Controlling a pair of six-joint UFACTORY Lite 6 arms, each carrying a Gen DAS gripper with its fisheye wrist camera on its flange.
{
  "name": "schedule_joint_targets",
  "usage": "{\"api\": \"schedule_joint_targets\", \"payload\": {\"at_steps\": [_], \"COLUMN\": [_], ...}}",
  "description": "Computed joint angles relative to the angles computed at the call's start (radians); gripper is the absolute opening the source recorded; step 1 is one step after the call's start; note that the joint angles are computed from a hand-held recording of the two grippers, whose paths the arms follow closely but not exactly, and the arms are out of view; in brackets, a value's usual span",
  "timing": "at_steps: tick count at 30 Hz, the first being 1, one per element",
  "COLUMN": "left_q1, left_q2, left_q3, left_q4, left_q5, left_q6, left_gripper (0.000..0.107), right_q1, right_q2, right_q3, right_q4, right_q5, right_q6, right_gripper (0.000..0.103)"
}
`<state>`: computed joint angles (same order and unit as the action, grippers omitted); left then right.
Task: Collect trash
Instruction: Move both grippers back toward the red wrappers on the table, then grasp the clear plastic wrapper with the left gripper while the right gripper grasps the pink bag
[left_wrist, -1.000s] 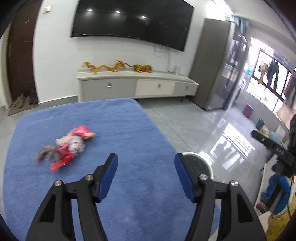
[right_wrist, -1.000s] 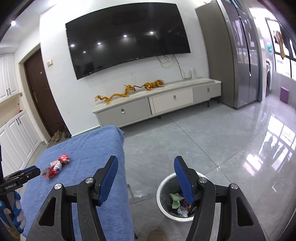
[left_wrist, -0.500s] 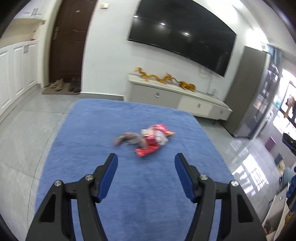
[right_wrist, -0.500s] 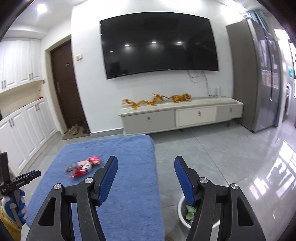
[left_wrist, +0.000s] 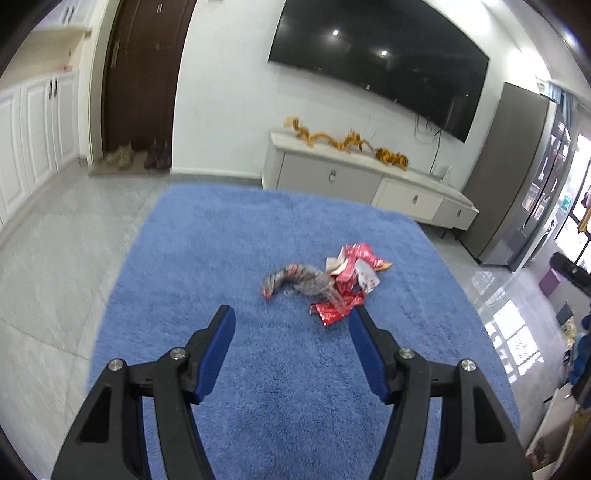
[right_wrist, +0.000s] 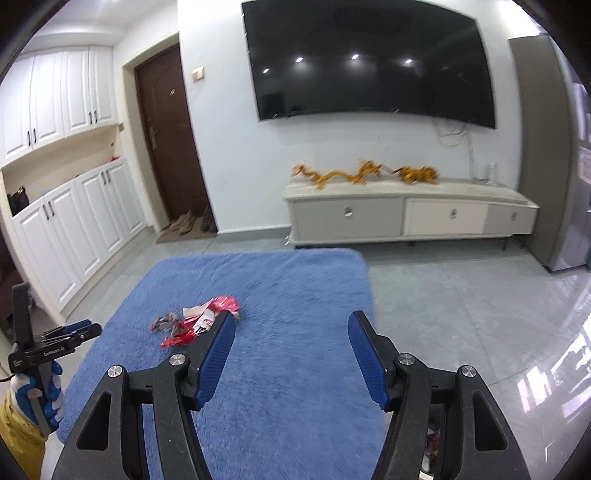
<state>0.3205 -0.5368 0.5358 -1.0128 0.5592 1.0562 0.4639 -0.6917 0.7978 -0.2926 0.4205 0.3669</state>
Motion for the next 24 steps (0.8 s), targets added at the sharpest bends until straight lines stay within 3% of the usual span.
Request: {"api": "schedule_joint_targets", "payload": {"at_steps": [4, 7, 16, 24], "left_q1": [-0.091, -0.163, -0.289, -0.282], "left_q2": [0.186, 0.298, 0.599, 0.774], "left_q3": [0.056, 0.109, 0.286, 0.376], "left_q4": [-0.120, -0.196, -0.350, -0.444], "left_q5": [-0.070, -0.120, -0.248, -0.260], "left_q6": [0.085, 0.130, 0.230, 0.301], "left_gripper": [0.062, 0.062, 0.061, 0.042], "right_q1": [-0.013, -0.023, 0.006, 0.022], "right_q2": [0.232, 0.453, 0.912, 1.262], "right_q3": [0.057, 0.164, 0.497, 0.841], "right_q4": [0.124, 0.363, 0.872, 0.836], "right_q5": [-0.130, -0.203, -0.202, -0.107], "right_q6": [-0.121, -0.357, -0.869, -0.820], "right_gripper": [0.061, 0.061, 0.061, 0.061]}}
